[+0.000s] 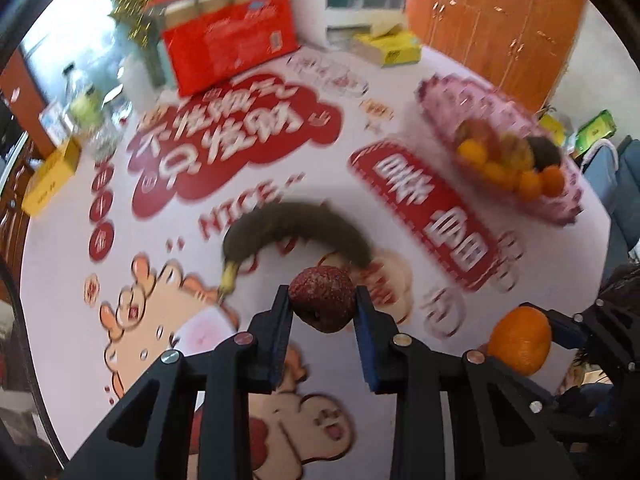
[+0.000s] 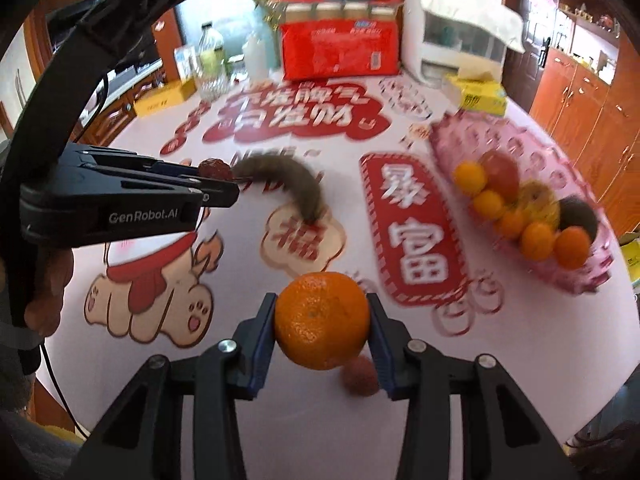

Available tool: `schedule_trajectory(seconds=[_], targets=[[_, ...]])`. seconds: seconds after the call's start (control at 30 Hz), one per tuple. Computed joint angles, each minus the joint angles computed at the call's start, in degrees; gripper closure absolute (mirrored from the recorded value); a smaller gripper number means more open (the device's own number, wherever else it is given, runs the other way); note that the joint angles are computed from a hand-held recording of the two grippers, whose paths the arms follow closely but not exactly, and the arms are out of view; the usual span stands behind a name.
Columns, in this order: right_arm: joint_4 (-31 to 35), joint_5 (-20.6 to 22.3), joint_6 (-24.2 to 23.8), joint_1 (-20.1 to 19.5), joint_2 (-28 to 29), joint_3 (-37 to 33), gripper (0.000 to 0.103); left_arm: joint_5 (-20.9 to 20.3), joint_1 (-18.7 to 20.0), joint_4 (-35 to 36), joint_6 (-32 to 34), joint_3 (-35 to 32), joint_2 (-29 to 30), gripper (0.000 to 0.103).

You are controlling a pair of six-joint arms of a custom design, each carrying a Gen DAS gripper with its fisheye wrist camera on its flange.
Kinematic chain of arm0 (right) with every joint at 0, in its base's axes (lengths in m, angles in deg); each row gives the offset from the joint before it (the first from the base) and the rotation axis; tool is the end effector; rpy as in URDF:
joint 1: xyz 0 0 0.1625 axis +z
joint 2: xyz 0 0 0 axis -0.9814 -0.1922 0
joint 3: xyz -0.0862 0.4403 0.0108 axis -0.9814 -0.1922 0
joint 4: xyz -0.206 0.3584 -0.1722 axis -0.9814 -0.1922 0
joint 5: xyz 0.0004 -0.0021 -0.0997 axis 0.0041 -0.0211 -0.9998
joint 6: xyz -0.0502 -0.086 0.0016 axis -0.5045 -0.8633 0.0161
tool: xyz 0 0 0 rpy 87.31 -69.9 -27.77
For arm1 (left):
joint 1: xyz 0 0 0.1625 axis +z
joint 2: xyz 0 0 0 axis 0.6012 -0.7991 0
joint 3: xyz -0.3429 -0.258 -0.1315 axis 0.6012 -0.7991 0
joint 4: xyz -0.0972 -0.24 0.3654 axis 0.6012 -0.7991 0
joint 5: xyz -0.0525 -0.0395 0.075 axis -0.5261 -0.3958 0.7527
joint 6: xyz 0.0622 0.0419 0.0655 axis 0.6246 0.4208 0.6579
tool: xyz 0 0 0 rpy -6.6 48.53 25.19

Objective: Organize fruits
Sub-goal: 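Carry the lychee and mandarin in both tools over the pink bowl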

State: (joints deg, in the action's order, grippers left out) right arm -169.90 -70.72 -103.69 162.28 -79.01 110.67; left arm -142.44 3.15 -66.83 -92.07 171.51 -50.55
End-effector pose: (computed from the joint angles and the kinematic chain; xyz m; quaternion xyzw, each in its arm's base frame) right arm 0.0319 -0.4559 0.2668 0.1162 -0.8852 0.2794 0.3533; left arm -0.3857 -0.5745 -0.0582 0.3392 0.8895 -0.1126 0.2846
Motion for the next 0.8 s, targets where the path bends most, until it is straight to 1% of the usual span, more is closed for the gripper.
schedule_trajectory(seconds=[0.27,0.4,0.57,0.67,0.73,0.8], targets=[[3.05,3.22,-2.85,-2.03,-6.26,-2.08,0.06,-1.22,-3.64,0.16,0.93,-6.32,3.73,0.074],[5.3,4.42,-3.09,-3.69,-9.06,-4.22,0.06,-1.65,-5.03,1.32,0.55,-10.27,6.41,0.074],[6.63,3.62,-2.55,-5.71,-9.69,-8.84,0.06,-2.7,-6.14,3.57,-0.36,-16.28,10.87,0.074],[7.61,1.56,-1.29,-6.7,-8.36,-12.71,0.06,-3.2,-6.41,6.03,-1.81,-20.89,14.3,0.074],[7.31,0.07,-1.39,-7.37,-6.86,-15.11,0.06,-2.72,-6.73,7.07,-2.15,-22.85,16.13,0.074],[7.33,-0.53,-0.93,-8.29,-5.58,-17.43,0.06,-1.48,-7.09,8.41,-2.6,-24.86,18.22,0.074]])
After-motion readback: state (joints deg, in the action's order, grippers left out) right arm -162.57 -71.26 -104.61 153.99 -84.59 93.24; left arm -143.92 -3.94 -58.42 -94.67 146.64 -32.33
